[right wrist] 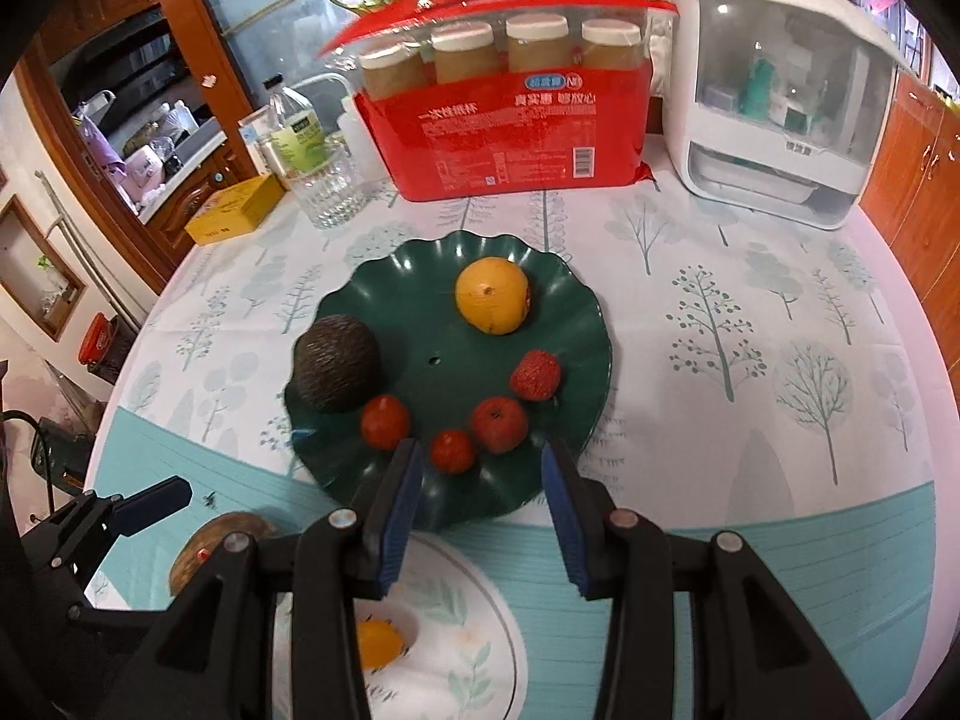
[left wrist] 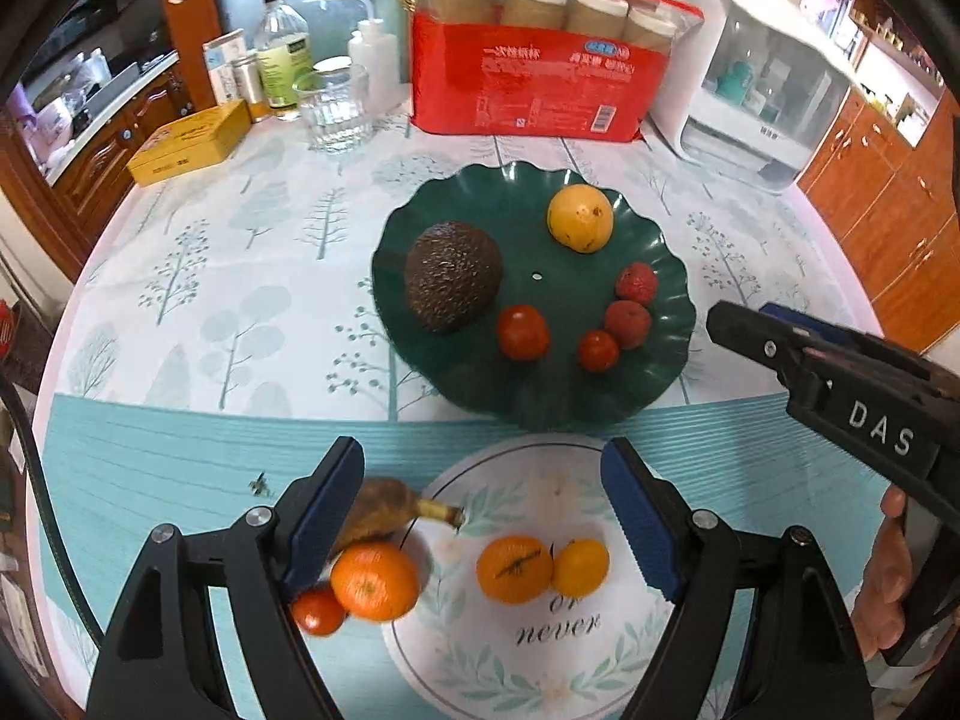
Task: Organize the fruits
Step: 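Grasp the small red tomato by the banana with the left tool while the right tool grasps a tangerine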
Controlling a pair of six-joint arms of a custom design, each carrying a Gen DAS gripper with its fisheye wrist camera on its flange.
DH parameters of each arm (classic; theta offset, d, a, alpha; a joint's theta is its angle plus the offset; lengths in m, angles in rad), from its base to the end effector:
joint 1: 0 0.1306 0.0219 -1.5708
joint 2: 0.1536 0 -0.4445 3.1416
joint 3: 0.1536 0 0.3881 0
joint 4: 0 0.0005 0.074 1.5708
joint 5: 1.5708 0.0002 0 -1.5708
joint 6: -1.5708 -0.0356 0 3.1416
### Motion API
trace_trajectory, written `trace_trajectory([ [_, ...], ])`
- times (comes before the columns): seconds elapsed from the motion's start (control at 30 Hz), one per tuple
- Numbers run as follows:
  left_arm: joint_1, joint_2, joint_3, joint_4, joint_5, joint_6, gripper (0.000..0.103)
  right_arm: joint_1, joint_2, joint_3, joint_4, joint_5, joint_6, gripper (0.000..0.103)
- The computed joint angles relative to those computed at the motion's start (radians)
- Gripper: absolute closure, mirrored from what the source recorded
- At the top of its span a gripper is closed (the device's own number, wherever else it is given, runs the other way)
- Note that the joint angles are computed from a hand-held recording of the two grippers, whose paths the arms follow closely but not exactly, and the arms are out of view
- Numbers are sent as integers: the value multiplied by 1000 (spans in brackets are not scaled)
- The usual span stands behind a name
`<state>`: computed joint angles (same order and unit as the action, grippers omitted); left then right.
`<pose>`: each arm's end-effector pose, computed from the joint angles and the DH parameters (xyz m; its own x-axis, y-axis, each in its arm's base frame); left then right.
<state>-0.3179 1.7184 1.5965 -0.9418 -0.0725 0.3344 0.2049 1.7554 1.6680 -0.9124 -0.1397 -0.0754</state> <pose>0.5630 -0.1831 0.4121 -0.8757 -0.0564 -0.4795 -0.0096 0.9950 -0.0996 0.6011 0.1295 0.4240 -0.8422 -0.0988 -0.5301 -0.2123 0.9644 0.1575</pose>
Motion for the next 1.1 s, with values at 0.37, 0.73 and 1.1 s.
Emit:
trace_trajectory([
  [0.37,15,-174,-174,146,-27,59,23,26,-118,-118,33,-27,2,61],
  [0.73,35,-246,-261,113,-60,38,23,57,-175,-199,56,-36,11,61],
  [1.1,58,-253,-382,136,2,47,23,102,-167,-265,63,-25,61,61],
])
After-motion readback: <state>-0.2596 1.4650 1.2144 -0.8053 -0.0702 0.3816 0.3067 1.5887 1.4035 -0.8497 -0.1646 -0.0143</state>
